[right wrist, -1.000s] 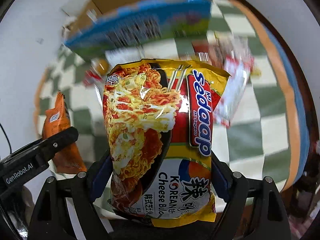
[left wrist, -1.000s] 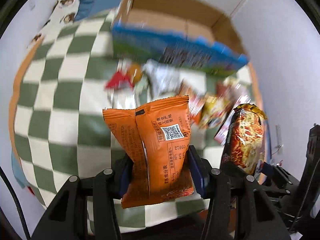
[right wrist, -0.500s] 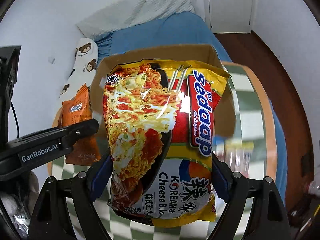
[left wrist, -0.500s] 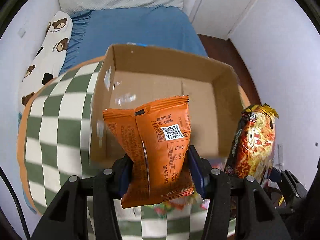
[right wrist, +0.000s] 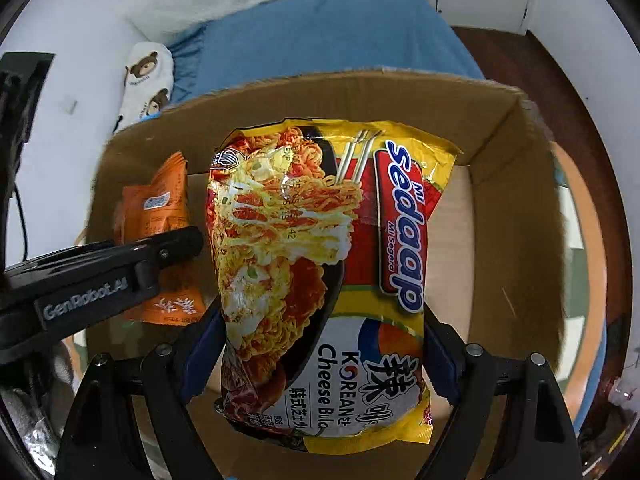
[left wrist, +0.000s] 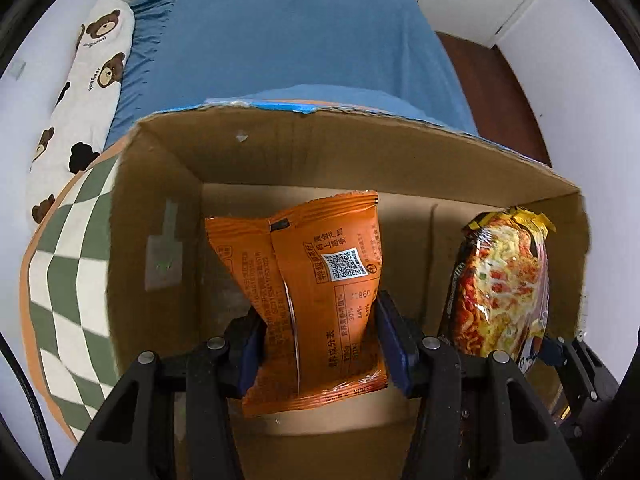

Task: Organize snacks
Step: 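Carry both packs into the cardboard box and open both grippers, then lift both grippers out of the box toward the snack pile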

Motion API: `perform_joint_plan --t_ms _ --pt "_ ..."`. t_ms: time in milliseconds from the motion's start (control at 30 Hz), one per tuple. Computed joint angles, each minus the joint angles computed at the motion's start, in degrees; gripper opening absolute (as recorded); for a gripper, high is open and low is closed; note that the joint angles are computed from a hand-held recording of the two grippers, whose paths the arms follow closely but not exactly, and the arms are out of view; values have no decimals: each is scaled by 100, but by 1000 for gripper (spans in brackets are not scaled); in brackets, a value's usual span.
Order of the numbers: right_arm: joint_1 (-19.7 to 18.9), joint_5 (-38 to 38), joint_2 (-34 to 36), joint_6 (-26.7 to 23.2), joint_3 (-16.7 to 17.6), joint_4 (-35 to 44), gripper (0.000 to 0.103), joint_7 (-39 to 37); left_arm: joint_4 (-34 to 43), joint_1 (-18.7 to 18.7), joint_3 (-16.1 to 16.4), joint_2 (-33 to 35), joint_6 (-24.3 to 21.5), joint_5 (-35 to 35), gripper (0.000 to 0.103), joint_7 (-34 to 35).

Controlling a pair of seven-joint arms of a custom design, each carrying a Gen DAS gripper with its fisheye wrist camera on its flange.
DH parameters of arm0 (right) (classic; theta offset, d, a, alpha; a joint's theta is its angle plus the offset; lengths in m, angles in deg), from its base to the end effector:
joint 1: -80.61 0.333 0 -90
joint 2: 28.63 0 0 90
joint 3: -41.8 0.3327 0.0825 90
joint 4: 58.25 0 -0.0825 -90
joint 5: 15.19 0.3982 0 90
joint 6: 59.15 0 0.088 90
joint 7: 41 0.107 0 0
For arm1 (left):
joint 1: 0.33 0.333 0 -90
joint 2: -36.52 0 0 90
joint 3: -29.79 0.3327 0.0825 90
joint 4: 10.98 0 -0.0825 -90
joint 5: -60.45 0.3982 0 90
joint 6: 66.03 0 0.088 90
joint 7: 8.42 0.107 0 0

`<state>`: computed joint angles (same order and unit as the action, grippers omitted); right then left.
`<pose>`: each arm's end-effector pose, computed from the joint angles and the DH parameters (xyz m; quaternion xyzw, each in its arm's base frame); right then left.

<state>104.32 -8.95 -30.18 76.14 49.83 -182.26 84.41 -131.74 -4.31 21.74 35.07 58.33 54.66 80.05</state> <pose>0.4782 0.2979 0.4388 -0.6541 0.7471 0.0176 0.1173 0.5457 -0.1207 0.4459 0.6585 -0.7502 0.0600 0.0051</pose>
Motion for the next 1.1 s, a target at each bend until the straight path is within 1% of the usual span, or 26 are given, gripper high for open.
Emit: perform_joint_plan --t_ms 100,200,233,267,300,333,400,533,733,833,867,933,1100 --pt "-64 154 366 76 -63 145 88 -222 132 -3 -5 235 -30 98 51 10" --pt "-116 236 659 1 -94 340 89 -327 188 6 -5 392 6 125 52 -68" --pt "-129 217 736 -25 -104 394 91 -343 199 12 -7 431 39 66 55 -46" --pt "-128 71 850 -67 -120 493 95 -346 238 22 -7 491 38 12 67 7" --pt "-122 -21 897 -87 -127 533 101 -326 277 36 -3 543 19 -37 74 48" --pt "-130 -27 916 -64 -128 541 101 -344 293 48 1 568 41 -69 74 56" --pt "-174 97 948 -37 -125 532 101 -479 283 37 1 575 117 111 76 -19" --pt "-175 19 964 -50 -142 539 101 -395 212 30 -5 518 166 240 77 -50" --pt "-133 -180 335 31 -115 3 101 -13 -249 -14 -25 28 471 505 77 -216" --pt "-112 -450 2 52 -79 -254 101 232 -571 -30 -24 -369 635 504 77 -242" --pt "-83 -566 -55 -28 -34 -205 101 375 -720 -39 -33 -555 717 543 77 -270" --pt "-66 -701 -297 -51 0 -355 101 515 -883 -49 -28 -808 815 566 77 -272" --pt "-31 -1062 -843 -142 153 -581 101 912 -1249 -107 5 -1464 964 446 77 -213"
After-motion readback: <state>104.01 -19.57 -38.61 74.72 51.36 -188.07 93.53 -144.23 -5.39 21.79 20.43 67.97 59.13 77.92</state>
